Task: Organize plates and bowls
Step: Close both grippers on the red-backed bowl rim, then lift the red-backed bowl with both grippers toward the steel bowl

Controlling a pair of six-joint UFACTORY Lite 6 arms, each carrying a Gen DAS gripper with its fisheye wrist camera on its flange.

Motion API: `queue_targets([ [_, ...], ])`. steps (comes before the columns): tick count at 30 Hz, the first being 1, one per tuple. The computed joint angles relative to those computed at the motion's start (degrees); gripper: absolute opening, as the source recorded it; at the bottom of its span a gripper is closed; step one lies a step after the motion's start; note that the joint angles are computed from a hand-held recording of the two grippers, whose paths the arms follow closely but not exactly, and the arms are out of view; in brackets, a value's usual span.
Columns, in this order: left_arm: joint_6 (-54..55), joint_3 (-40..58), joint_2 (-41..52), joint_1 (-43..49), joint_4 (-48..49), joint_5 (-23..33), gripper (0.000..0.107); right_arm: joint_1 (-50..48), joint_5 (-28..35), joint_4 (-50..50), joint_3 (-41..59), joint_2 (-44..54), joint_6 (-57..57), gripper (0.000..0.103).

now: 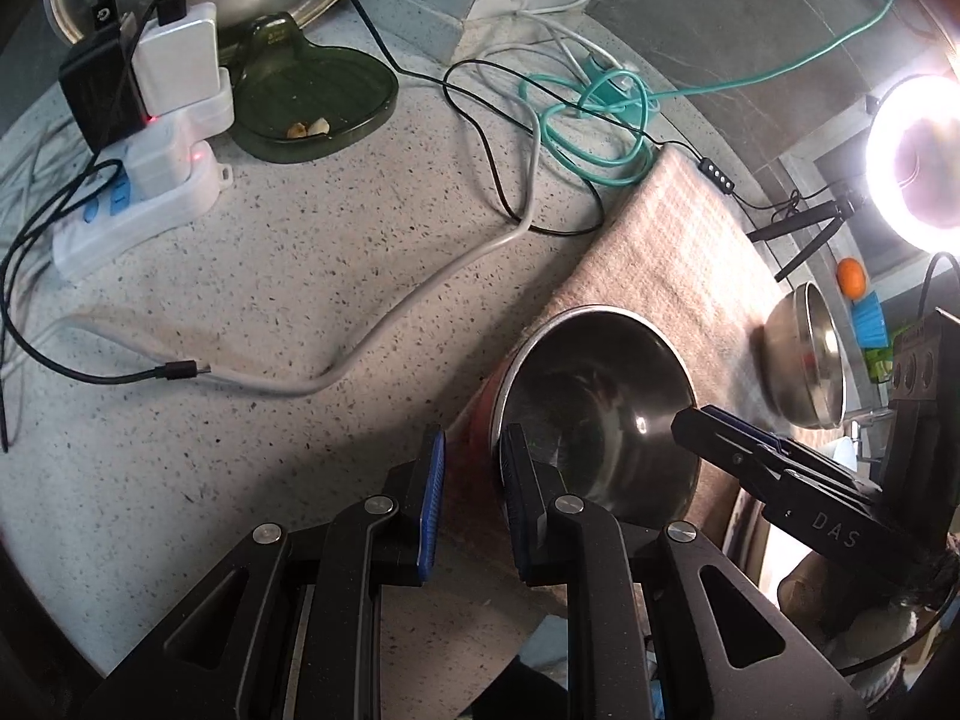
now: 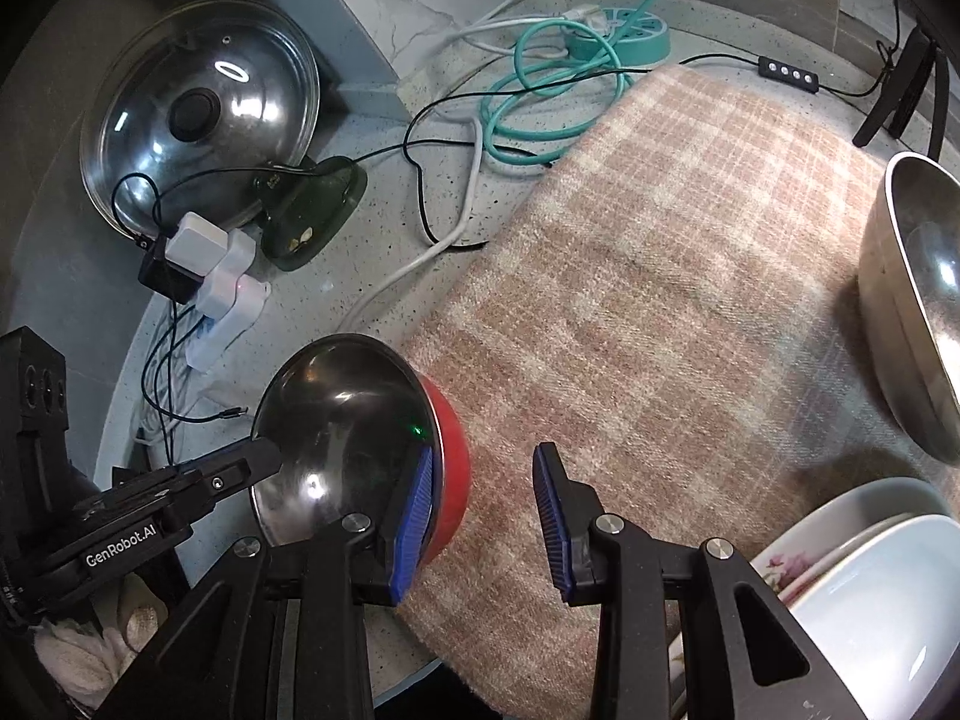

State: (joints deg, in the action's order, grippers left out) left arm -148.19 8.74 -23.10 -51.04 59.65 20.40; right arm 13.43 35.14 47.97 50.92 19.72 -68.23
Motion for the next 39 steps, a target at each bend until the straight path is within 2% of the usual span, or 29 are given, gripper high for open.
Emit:
queue_targets([
  [9,-1.22,0.27,1.27,-0.44,1.27,0.29,0.017,2.15,-0.34,-0.71,0.19,0.47,0.78,0.018],
  [18,-4.78,0.77,2.95,-0.64,4.74,-0.11,0.015,2.42,-0.13,-0.47,-0.06,0.55,0.02,0.01],
  [32,-8.21,1.63,4.57,-1.57,7.85,-0.14,0.007,2.51,-0.89,1.22,-1.07,0.0,-1.01,0.008],
  [39,-6.52,2.57,4.48,-2.62,5.54,1.06,0.007,1.6,-0.64,1.08,-1.45,-0.33,-0.72,0.007],
])
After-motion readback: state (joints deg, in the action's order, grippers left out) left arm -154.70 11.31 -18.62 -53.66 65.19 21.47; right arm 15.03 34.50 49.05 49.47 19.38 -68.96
